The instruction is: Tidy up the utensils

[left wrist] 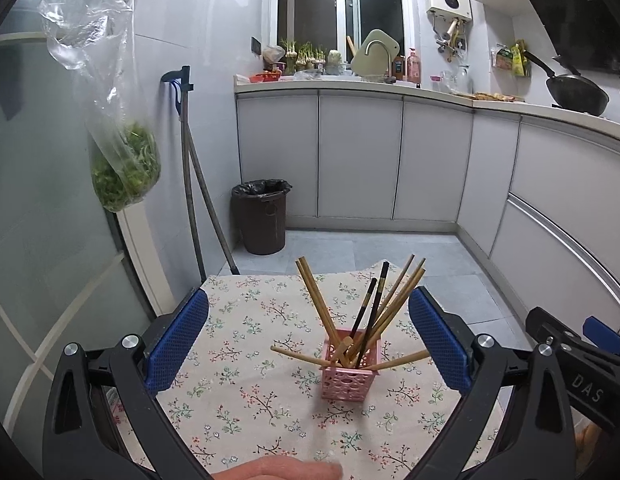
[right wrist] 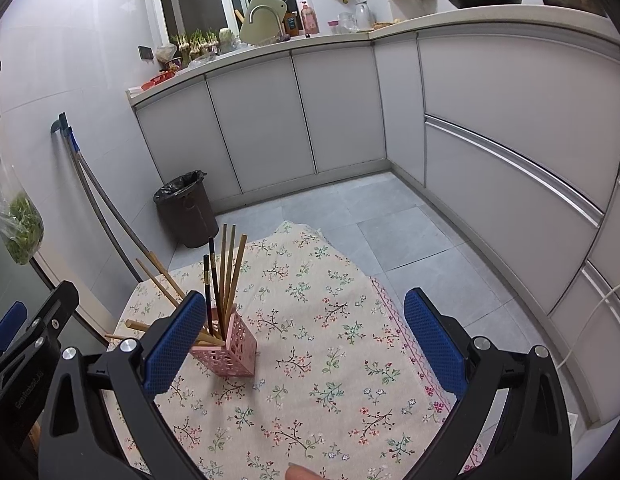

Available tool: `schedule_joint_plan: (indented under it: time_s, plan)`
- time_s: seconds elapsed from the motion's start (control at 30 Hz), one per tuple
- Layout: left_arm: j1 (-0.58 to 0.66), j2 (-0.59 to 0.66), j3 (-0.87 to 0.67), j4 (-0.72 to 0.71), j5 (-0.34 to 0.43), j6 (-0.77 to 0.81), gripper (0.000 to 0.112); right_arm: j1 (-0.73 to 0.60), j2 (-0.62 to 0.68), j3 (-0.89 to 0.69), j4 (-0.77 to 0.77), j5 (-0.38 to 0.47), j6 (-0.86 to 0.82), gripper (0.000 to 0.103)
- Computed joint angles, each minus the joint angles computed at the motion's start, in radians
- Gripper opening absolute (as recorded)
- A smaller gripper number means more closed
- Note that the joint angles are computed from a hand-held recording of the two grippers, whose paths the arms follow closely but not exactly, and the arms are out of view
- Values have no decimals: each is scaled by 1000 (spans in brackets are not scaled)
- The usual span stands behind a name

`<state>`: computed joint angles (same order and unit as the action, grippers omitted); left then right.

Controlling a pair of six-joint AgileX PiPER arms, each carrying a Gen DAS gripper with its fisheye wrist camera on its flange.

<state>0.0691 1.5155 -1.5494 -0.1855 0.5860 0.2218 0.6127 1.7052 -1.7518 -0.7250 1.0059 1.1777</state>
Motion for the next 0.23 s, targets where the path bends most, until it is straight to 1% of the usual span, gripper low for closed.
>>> schedule_joint_plan:
  time_s: [0.03,0.07,0.17,0.23]
  plan:
    - [9,12,-22,-29,30,27,96,1,1,0,-2,0,3,96]
    - [10,17,-31,-30,42,28,96,0,0,1,-5,-1,7,97]
    - [3,19,-37,-24,57,35,96,0,2,0,-2,-2,6,97]
    - [6,14,-31,-51,56,58,96,1,4,-2,-2,-1,3,97]
